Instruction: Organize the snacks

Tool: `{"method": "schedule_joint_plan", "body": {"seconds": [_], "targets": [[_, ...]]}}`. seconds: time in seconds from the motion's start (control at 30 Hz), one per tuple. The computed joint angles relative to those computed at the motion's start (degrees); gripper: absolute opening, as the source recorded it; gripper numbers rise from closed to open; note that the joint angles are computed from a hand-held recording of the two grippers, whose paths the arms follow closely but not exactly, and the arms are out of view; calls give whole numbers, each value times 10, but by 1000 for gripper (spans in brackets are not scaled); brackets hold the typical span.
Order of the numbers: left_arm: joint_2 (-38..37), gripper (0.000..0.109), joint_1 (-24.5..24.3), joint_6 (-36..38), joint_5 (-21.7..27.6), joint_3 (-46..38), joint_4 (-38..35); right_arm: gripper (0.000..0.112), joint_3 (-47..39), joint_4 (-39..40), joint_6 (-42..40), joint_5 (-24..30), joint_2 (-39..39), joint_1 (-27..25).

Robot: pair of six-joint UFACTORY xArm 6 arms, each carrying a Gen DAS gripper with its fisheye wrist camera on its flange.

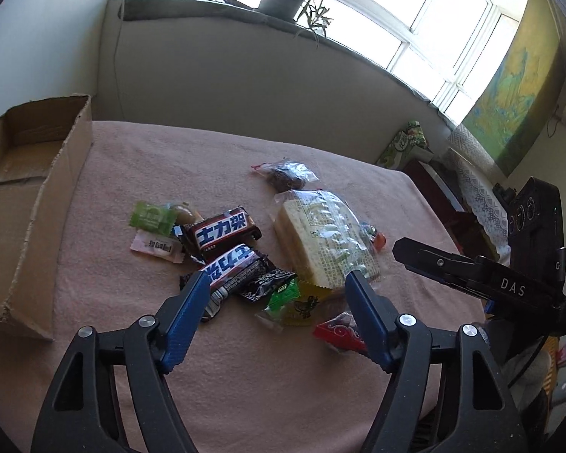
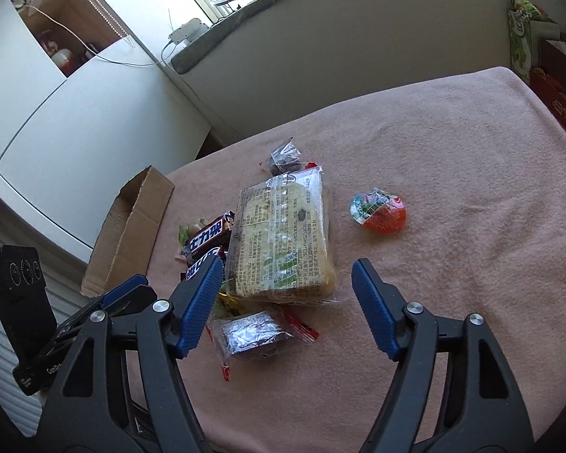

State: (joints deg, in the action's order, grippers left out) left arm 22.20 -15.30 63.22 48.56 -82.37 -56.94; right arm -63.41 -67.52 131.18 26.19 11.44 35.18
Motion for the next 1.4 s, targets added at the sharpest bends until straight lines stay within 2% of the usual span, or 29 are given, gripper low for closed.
{"method": "schedule_joint_plan", "body": {"seconds": [0.1, 0.2, 0.33, 0.67, 0.97, 1.23, 1.4], "targets": [[15, 69, -5, -11, 18, -19, 7, 69, 1, -11, 6, -43, 8, -21], [33, 59, -8, -27, 41, -44, 18, 61, -3, -13, 0, -80, 19, -41], [54, 54, -14, -40, 59, -70, 26, 59, -7, -4, -19, -106, 31, -58], [103, 47, -19, -64, 115, -132, 44, 54, -5, -37, 20, -183, 49, -95], [125, 47, -25, -77, 131, -156, 61, 48, -9, -36, 20, -217, 63, -111], [128, 47, -35, -73, 124, -161, 67, 44, -4, 46, -72, -213, 63, -106], [120, 47, -36, -68, 119, -151, 64, 43, -4, 68, -95, -200, 61, -100]]}}
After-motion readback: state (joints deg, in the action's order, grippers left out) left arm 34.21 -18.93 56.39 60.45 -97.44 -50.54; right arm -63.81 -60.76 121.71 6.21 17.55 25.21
